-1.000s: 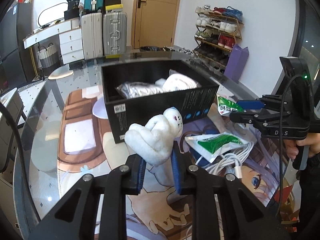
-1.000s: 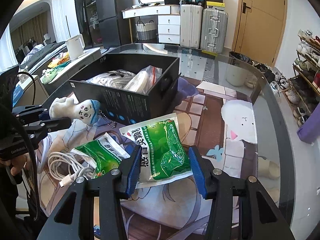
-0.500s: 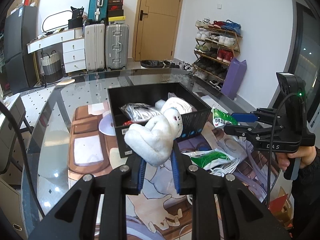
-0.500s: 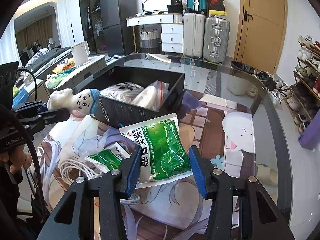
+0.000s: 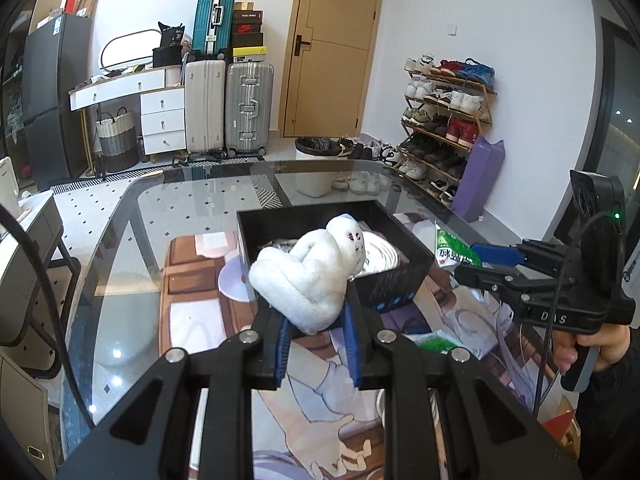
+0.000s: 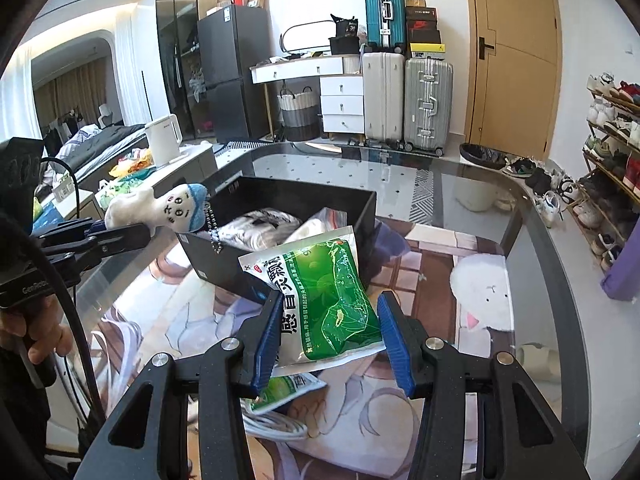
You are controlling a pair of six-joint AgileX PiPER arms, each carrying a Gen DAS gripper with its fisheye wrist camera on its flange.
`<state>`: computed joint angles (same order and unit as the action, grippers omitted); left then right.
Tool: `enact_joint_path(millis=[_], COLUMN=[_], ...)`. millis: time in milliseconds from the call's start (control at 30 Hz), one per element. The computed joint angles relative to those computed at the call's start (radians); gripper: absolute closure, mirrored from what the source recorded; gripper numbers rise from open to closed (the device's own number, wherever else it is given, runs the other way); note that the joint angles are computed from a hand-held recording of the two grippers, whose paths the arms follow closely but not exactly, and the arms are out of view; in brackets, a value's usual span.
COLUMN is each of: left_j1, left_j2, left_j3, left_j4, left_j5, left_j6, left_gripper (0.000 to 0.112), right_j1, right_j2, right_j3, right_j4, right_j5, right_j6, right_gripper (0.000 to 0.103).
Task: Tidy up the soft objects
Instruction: 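Carry the doll with the left tool into the box while the right carries the sachet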
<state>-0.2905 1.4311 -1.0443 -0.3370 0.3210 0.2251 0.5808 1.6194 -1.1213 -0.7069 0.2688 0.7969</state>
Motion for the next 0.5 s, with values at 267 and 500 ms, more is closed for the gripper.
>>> enact_joint_path(millis=[267,500], left_j1=[0.007,0.005], left_j2=[0.051,0.098], left_j3=[-0.085,-0.148], left_j4=[0.044,0.093], left_j5=[0.019,0.033], left_j6=[-0.046,-0.093], left_gripper=[0.091,0.091], right_j1=[0.007,0.002], right_j2=[0.008,0.024], right_j3=[-0.058,-0.120], right_j4=[0.066,0.141], right_j5=[0.023,0.047], right_j6=[-0.084,-0.180], right_gripper=[0.055,0.055])
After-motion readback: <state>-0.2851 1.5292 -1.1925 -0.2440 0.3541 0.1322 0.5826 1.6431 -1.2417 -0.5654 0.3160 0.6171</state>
